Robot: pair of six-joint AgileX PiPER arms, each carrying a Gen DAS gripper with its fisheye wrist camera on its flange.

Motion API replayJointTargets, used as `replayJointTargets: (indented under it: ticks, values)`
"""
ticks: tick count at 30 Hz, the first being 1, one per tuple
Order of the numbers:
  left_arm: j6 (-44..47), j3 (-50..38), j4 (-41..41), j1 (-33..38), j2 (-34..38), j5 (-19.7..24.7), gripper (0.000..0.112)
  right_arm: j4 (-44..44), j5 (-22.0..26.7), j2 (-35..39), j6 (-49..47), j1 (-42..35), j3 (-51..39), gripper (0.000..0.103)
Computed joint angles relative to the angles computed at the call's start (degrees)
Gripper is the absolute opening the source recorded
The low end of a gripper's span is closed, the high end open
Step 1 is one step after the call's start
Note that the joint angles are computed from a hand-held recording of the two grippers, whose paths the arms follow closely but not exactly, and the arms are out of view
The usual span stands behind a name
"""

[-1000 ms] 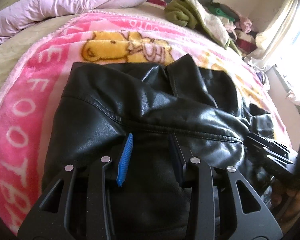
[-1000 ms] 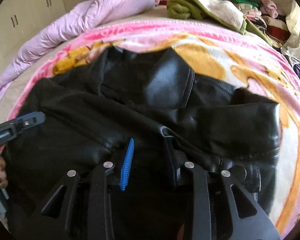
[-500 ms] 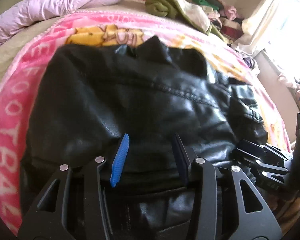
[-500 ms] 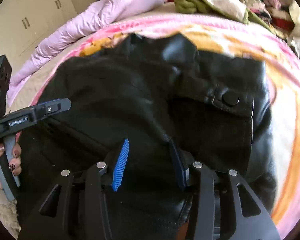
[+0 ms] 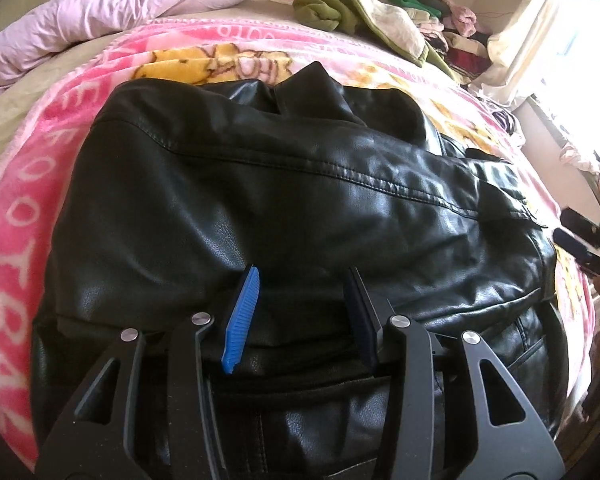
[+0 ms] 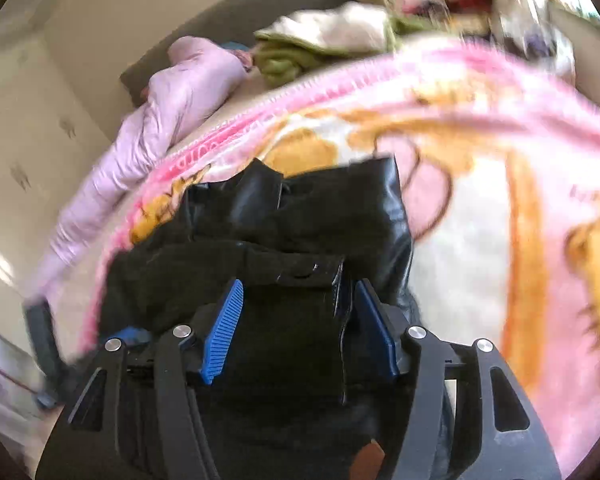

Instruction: Fold large clothes

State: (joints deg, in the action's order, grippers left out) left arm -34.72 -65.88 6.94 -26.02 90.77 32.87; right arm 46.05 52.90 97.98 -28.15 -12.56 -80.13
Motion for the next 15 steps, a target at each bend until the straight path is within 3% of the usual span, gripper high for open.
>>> replayJointTargets:
  ticks: [4, 6, 10, 13, 15]
  values:
    - [-0.01, 0.10, 0.06, 0.01, -0.02, -0.10, 0.036, 2.73, 4.66, 8.03, 4.68, -0.96, -6.06, 0.058]
    - [0.08, 0.08, 0.02, 0.07, -0.04, -0.02, 0.036, 5.51, 6.18, 9.95, 3.23, -1.19, -7.15, 0.018]
    - [0.14, 0.32, -0.80, 0.13, -0.11, -0.80, 0.036, 7.52, -2.21, 2.59, -5.80, 0.77, -0.66, 0.013]
    - [-0.38, 0.14, -0.21, -0.01, 0.03, -0.66, 0.036, -4.41, -6.92, 4.22, -0.44, 4.70, -2.24, 0.014]
    - [-0.33, 0.57, -0.15, 0.06, -0.36, -0.79, 0.036, -7.52, -7.83, 5.98, 0.96, 5.37, -1.66, 0.016]
